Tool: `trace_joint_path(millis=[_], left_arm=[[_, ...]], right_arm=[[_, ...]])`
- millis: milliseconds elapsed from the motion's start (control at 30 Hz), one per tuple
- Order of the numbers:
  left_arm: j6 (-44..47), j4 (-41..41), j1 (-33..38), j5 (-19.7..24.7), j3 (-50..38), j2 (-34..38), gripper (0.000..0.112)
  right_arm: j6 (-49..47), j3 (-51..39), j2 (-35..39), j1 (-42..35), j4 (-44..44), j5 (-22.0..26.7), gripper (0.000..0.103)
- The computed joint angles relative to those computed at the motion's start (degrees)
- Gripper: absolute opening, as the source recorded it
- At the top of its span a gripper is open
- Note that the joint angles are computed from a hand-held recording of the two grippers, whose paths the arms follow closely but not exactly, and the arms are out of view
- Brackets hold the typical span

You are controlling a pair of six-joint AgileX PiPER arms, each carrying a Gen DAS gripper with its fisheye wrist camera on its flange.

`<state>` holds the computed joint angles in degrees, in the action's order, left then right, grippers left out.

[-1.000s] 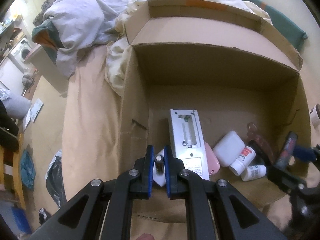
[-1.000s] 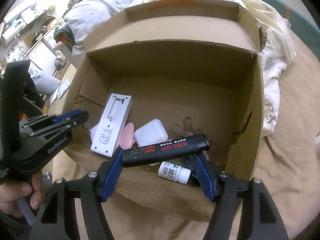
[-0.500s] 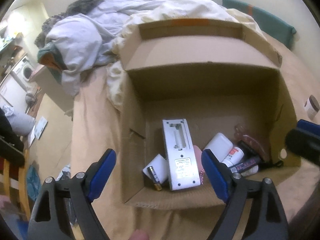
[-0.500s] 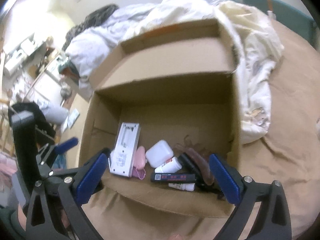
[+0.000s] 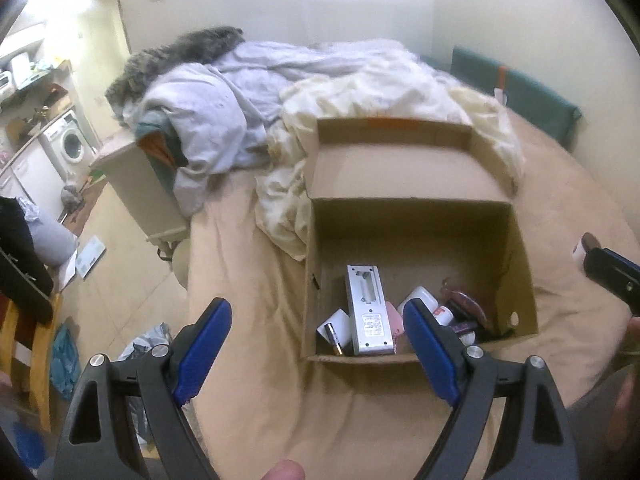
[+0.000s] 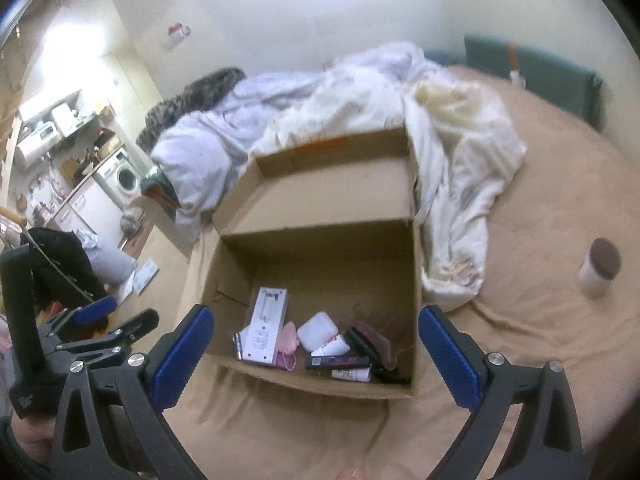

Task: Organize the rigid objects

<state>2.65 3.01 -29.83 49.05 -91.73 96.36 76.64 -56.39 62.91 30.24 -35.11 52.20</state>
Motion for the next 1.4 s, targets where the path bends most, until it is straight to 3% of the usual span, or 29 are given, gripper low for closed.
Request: trace_joint_path(millis=[167,367,433,733,1400], left_arm=[[1.44,-1.91,1.55,-1.57,6.09,-5.39,0.086],[3.8,-5.61,2.65,-4.93,12.04,-7.64,0.086],[6.89,-9.84,3.99,-6.03,13.55,-7.37,0.086],[1.53,-6.02,2.4,-10.24,15.67,-7.36,0.086],[0.93,-6.78,3.31,-9.14,15.1,-6.72,0.086]], right_arm=[[7.61,-0.06,1.18,10.57,-7.2,9.97,0.103],[14.68,2.83,2.24,16.65,-9.95,13.53,0.103],[16.67,4.26,2.69,17.41,-10.99,14.02,0.103],[19.48,5.01,4.01,18.38,-15.43,15.01,0.103],[18.41,3.87,5.16,18.91,-14.72,14.74,0.103]])
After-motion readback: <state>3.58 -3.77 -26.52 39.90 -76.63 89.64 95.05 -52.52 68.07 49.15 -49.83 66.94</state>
